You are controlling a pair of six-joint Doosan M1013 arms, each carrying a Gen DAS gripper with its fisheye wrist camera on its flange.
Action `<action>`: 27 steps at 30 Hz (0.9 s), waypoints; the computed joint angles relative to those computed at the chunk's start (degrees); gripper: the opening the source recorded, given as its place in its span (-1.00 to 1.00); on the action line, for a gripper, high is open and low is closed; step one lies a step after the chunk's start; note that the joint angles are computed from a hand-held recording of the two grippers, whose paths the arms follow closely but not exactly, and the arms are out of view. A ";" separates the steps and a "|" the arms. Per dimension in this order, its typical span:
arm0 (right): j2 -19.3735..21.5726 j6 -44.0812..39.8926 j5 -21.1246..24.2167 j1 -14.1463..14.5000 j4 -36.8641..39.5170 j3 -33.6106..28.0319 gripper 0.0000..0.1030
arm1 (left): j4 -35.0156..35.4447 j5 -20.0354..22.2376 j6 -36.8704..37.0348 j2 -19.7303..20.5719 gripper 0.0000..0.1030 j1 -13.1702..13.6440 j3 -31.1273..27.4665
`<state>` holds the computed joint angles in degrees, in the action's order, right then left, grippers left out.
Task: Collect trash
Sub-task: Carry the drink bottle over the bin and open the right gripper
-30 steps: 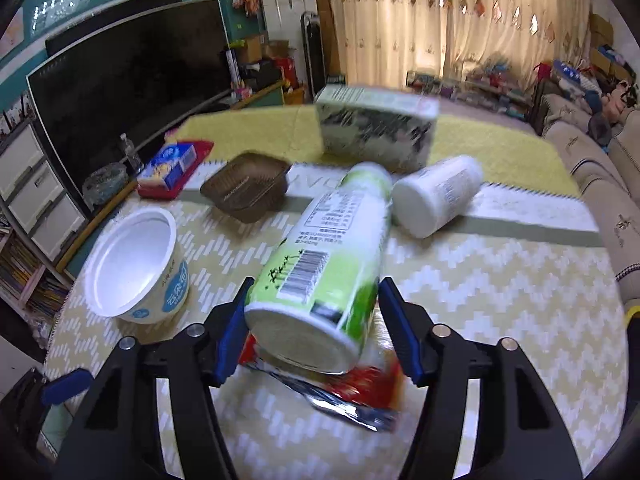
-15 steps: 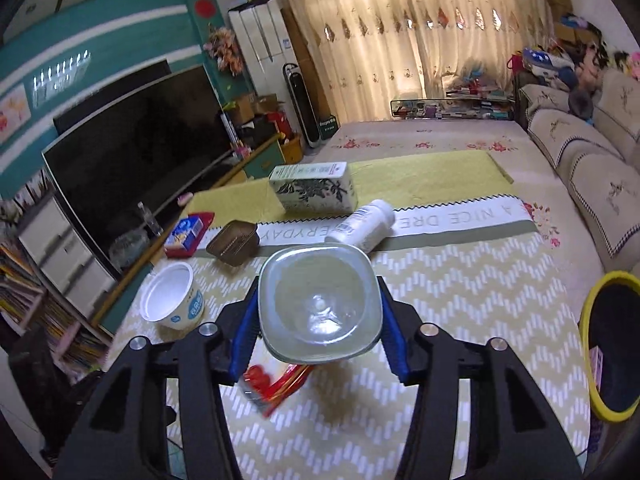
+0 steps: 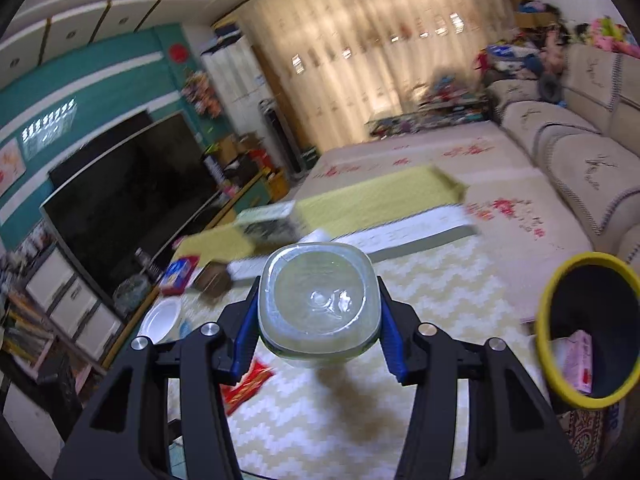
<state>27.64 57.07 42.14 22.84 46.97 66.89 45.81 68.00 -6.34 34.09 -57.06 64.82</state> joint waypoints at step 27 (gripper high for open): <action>4.51 44.20 -10.08 -8.79 -37.78 0.27 0.03 | -7.55 0.93 12.08 6.71 0.82 3.41 -11.05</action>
